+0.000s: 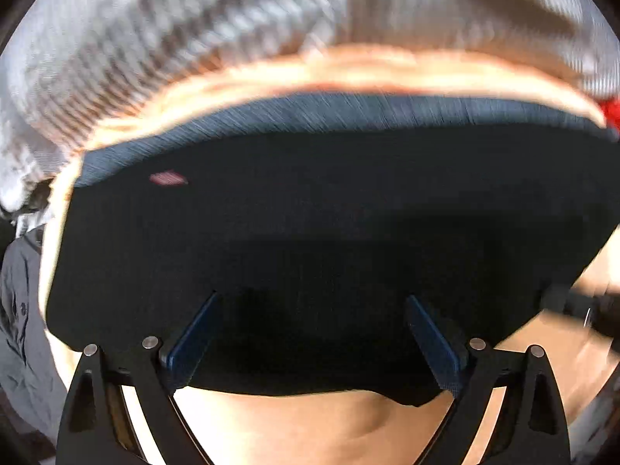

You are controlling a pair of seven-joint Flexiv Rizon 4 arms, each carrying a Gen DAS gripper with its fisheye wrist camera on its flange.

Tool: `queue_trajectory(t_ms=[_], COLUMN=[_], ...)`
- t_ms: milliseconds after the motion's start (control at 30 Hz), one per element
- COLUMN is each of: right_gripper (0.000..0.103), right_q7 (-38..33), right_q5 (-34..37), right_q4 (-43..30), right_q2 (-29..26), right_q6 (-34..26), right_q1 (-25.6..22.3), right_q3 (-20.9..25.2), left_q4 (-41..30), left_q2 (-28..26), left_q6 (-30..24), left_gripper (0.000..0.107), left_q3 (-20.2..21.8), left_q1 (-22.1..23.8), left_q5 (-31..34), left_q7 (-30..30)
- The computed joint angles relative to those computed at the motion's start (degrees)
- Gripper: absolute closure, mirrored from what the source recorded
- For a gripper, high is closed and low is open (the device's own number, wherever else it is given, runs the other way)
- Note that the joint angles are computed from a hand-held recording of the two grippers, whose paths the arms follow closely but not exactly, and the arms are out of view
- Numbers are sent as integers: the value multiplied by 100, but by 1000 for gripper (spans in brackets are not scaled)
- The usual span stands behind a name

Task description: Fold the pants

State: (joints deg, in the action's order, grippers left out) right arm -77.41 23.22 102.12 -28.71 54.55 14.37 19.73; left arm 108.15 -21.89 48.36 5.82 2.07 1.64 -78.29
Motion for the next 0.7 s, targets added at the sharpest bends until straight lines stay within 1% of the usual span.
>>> queue_trajectory(t_ms=[33, 67, 100, 133, 200, 233, 267, 300, 367, 433, 467, 500, 533, 567, 700], right_gripper=[96, 101, 103, 103, 103, 103, 103, 103, 93, 90, 82, 67, 57, 46, 44], right_q7=[103, 33, -149, -230, -348, -351, -325, -315, -286, -477, -529, -583, -593, -588, -579], right_q5=[-110, 5, 290, 413, 367, 294, 312, 402, 605, 864, 961, 1020, 1013, 999, 1056], right_q4=[-12, -41, -70, -59, 41, 107, 102, 83, 133, 186, 177, 233, 319, 385, 601], right_q2=[-34, -97, -158, -165, -72, -14, -4, 0, 151, 338, 357, 480, 621, 722, 1038], right_q6=[-63, -96, -81, -65, -74, -84, -105, -172, -352, -396, -373, -416, -476, -505, -595], right_q1=[36, -80, -278, -352, -343, -303, -280, -321, -447, -587, -575, -613, -624, -607, -623], right_q3=[-98, -60, 72, 112, 84, 43, 45, 67, 84, 126, 118, 92, 31, -32, -255], left_q4=[35, 257, 440, 533, 522, 498, 493, 431, 380, 278, 236, 245, 231, 234, 119], left_q2=[-40, 14, 77, 122, 144, 139, 154, 126, 131, 121, 98, 125, 139, 165, 131], left_q6=[64, 502, 853, 961, 832, 774, 722, 632, 473, 286, 249, 189, 127, 74, -111], left_gripper=[10, 10, 10, 10, 10, 8, 5, 5, 5, 5, 5, 5, 5, 5, 5], left_q3=[131, 121, 112, 111, 95, 93, 119, 141, 159, 185, 174, 182, 181, 185, 166], left_q1=[-151, -174, -166, -158, -121, -119, -132, -159, -168, -230, -228, -227, -222, -221, -244], left_q5=[152, 515, 589, 617, 497, 477, 513, 556, 575, 681, 693, 706, 722, 751, 857], left_q7=[-41, -51, 38, 112, 145, 152, 138, 83, 18, -131, -159, -198, -217, -235, -372])
